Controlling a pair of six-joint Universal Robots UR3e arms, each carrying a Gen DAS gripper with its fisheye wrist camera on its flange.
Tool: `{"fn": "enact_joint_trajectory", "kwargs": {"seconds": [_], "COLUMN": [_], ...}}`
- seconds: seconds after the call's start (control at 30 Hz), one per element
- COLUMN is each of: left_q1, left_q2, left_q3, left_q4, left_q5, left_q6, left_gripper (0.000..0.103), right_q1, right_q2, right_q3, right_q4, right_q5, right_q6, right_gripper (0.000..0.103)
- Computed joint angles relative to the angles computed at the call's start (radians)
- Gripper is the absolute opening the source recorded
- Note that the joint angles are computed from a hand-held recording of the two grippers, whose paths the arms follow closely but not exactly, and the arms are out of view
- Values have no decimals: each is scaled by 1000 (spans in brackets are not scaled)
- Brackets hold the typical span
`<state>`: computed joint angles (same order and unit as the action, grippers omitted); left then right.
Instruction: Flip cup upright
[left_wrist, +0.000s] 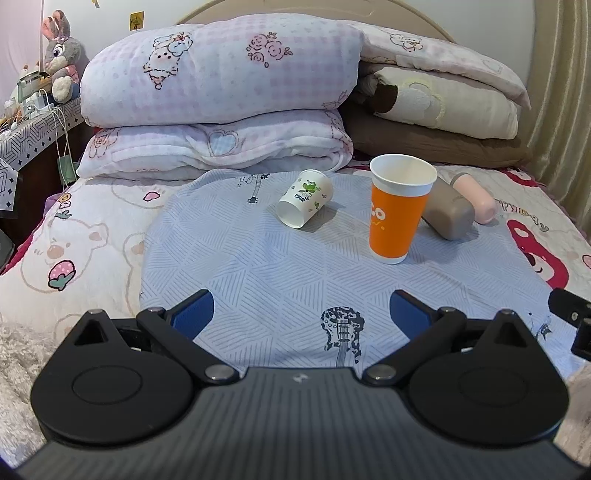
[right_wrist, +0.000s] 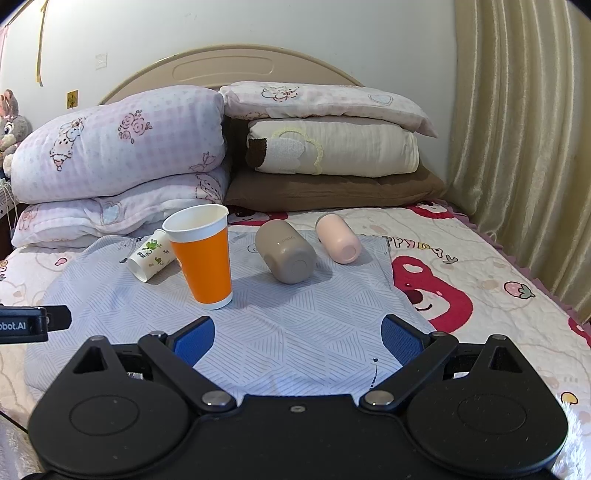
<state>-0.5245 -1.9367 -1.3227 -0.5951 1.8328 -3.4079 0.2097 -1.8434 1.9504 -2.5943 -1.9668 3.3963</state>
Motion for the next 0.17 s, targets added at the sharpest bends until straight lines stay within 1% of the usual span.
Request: {"fn": "enact_joint_trajectory", "kwargs": {"seconds": [0.17], "left_q1": [-2], "left_q2": [0], "left_q3": [-1], "left_q4": [1], "left_q5": [4], "left_q6": [-1], "left_gripper": [103], "right_q1": [0], "right_q2": [0], "right_q3": [-1], "right_q4": [0], "right_q5": [1], "right_q6": [0], "right_gripper": [99]}}
